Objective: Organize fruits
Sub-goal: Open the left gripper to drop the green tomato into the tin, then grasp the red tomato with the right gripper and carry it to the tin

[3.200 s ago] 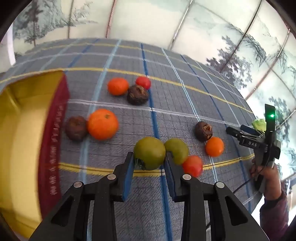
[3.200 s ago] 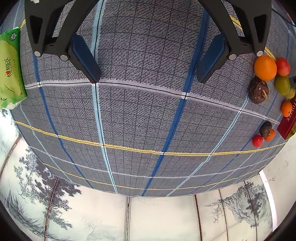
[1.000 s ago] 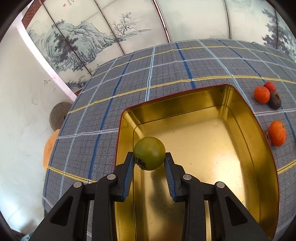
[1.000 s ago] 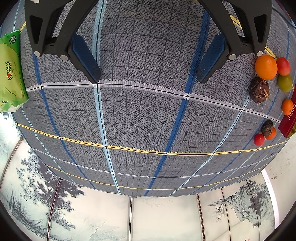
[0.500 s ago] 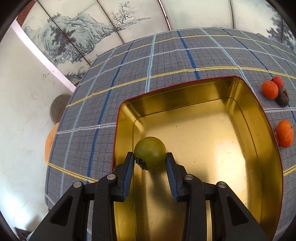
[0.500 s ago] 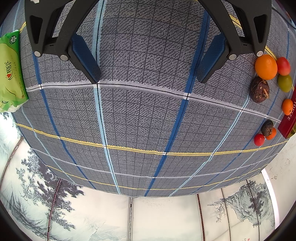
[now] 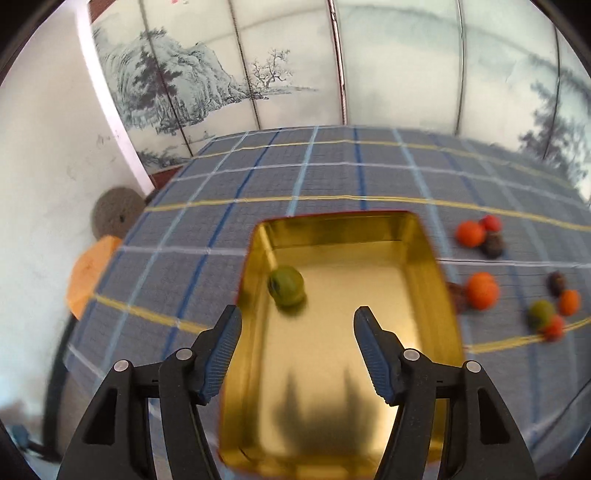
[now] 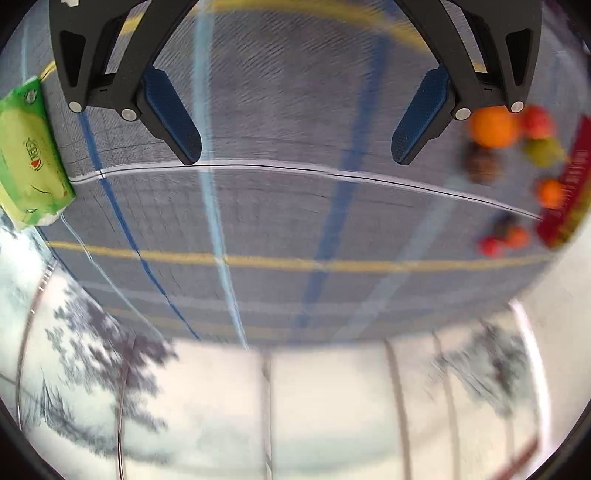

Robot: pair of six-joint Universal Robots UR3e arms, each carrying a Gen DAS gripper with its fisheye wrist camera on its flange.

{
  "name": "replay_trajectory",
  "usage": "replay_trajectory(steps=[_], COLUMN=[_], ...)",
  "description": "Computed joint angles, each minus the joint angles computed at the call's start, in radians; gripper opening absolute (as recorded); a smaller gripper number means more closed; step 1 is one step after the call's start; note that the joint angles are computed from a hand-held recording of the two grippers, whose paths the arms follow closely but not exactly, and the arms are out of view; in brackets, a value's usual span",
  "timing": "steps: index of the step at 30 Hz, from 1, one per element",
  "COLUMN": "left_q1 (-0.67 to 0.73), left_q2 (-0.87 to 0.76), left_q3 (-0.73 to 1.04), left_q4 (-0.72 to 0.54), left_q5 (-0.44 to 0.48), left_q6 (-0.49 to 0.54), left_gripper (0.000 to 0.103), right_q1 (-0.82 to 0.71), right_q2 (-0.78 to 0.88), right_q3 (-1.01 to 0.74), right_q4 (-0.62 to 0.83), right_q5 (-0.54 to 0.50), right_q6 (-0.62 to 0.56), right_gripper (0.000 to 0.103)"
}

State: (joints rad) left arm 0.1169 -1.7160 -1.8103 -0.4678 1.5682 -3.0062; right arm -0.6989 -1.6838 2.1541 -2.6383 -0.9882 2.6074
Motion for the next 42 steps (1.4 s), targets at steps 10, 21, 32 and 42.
replay_trajectory(steps=[10,21,32,42], left_q1=[-0.044,-0.232,0.049,0.04], left_q2=[0.33,0.478,0.866,0.773], left_q3=[-0.339,-0.455,-0.632,-0.562], left_q4=[0.037,0.004,-0.16,-0.153], left_q5=[-0.156,0.042,-0.307,-0.048], left_q6=[-0.129,-0.247,-0.205,-0.21], left_gripper=[0.07,0.089,0.095,0.095], right_q1=[0.311,0.492,0.462,0.836], right_q2=[-0.12,0.155,-0.009,0.4], right_q3=[-0.062,-0.2,-0.174,-0.75], right_q4=[0.397,0.283,0.438,0.485], right_q5=[0.082,-0.099,-0.02,0.052], right_q6=[-0.247,-0.203,-0.218,-0.011], right_gripper=[0.064,0.048,0.032,0.032])
